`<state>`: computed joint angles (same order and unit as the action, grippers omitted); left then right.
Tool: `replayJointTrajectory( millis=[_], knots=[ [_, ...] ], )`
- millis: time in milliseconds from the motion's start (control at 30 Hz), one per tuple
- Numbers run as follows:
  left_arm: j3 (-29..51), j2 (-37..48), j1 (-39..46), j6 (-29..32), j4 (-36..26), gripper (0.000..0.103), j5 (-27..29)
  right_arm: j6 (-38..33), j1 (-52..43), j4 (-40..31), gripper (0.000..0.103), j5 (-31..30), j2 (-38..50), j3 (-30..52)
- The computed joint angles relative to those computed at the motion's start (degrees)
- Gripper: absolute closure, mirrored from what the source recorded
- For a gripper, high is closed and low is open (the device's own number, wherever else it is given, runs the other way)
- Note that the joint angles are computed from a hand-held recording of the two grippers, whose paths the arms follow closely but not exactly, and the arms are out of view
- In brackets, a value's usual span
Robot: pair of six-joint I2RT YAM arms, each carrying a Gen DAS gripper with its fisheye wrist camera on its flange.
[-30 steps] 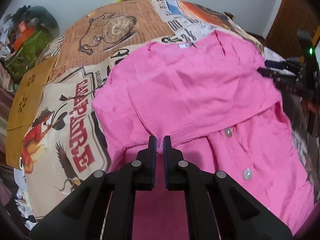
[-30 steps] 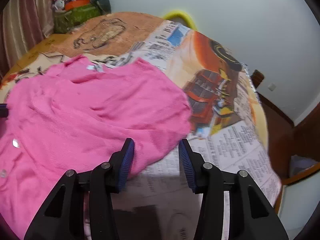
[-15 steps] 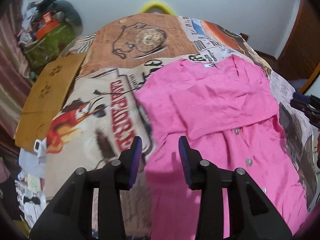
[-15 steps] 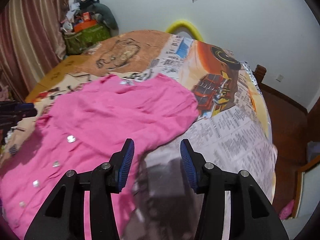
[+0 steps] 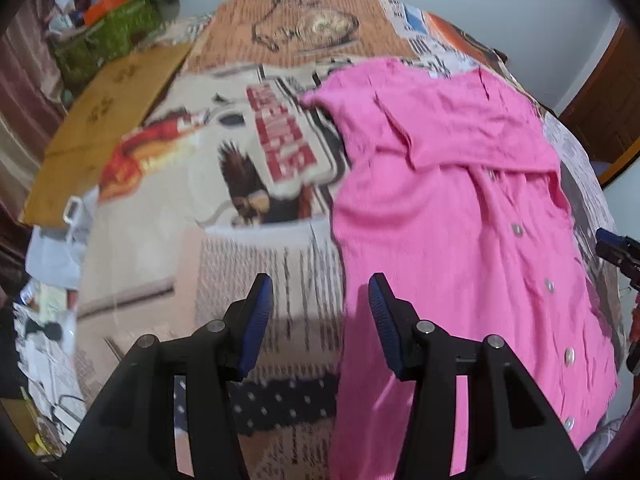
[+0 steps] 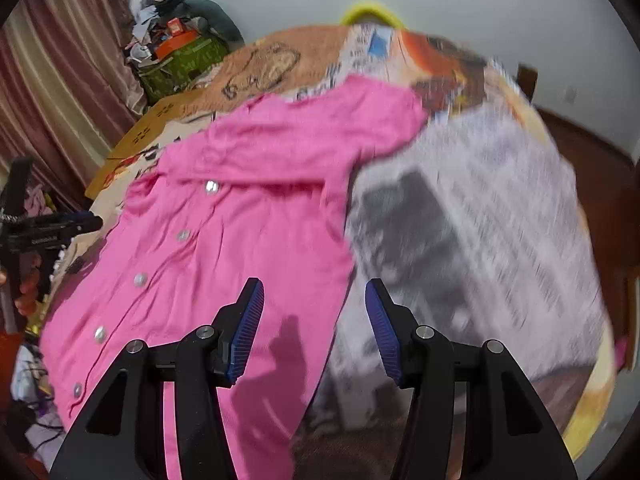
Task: Fold small clothes
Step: 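Close the left gripper on the cardigan hem while the right gripper grasps the hem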
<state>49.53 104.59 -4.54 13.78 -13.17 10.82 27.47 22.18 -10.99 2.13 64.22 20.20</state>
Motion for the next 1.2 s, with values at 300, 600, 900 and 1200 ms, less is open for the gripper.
replayJointTrajectory(
  millis=[300,600,900,1200],
  knots=[
    [-3.4,0.5,1.0,1.0,-0.5,0.054,4.9,7.7,3.6,3.5,0.054,-3.2,1.4,-3.9],
    [-4.6,-1.3,-0.2,1.7,-0.7,0.099,8.1,7.7,8.1,8.5,0.086,-0.6,8.2,-2.5],
    [-6.0,-9.3,-2.6,-0.3,2.0,0.1,7.0,6.4,8.5,7.5,0.095,3.5,0.0,-3.6],
    [2.0,-9.1,-5.7,-3.1,2.4,0.1,5.2,1.1,2.9,6.2,0.095,3.9,-3.2,0.1]
  ],
)
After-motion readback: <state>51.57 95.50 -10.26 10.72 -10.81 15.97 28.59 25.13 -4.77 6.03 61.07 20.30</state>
